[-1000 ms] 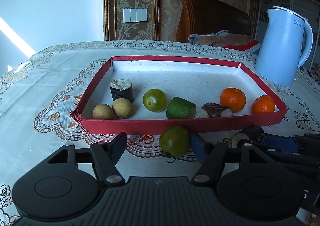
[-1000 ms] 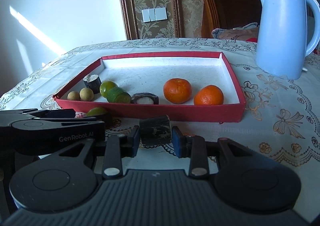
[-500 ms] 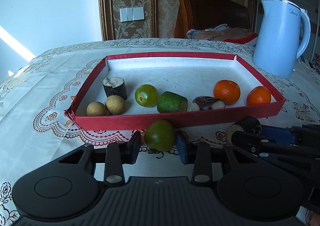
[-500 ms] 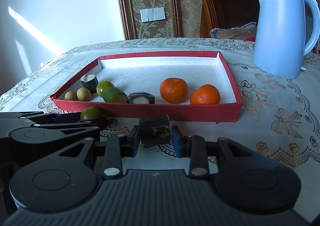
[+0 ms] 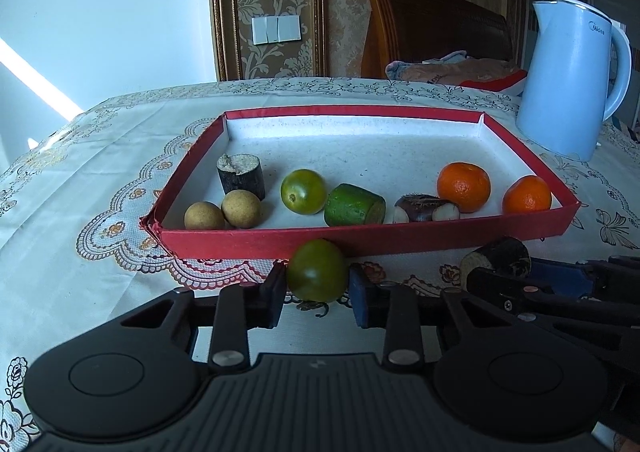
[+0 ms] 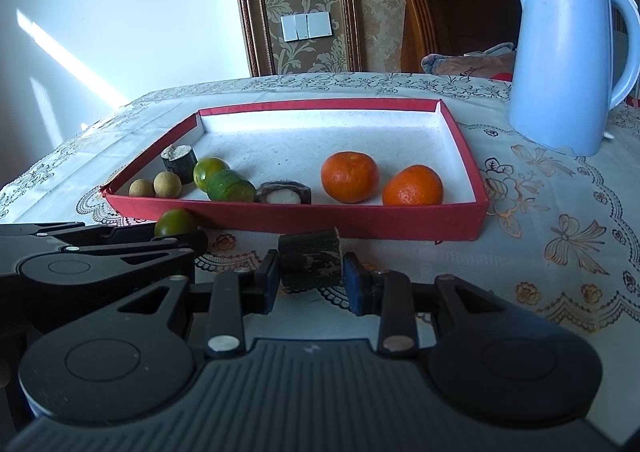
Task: Organize fruits
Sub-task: 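Lift the green fruit and dark chunk toward the red tray with both grippers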
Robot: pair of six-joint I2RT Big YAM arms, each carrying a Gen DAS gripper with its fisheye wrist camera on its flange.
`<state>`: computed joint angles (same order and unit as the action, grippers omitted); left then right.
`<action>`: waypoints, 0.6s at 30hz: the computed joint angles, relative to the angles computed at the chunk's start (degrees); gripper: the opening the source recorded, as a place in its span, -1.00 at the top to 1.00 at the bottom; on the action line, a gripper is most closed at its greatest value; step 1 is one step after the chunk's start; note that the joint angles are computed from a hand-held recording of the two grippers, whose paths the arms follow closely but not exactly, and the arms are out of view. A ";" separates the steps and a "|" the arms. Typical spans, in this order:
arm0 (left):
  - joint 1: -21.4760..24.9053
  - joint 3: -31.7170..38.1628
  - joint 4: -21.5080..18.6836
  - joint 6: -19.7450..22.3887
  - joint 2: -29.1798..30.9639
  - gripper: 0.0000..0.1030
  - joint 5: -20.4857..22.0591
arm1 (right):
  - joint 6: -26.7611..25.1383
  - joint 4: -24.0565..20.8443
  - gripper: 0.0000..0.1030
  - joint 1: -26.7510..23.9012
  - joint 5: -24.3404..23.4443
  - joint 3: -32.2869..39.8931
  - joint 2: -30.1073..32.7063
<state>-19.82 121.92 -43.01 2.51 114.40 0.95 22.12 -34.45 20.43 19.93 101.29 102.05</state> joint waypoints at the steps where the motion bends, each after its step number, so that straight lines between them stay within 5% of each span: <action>1: 0.08 0.02 -0.03 -0.19 0.00 0.37 0.24 | 0.03 0.07 0.39 -0.01 -0.02 -0.09 -0.03; 18: 1.24 -2.90 3.31 -2.55 -1.71 0.40 2.42 | 0.58 0.84 0.39 -0.14 -0.60 -0.65 -0.34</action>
<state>-18.58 119.02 -39.70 -0.04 112.68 3.36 22.70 -33.61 20.29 19.33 100.64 101.71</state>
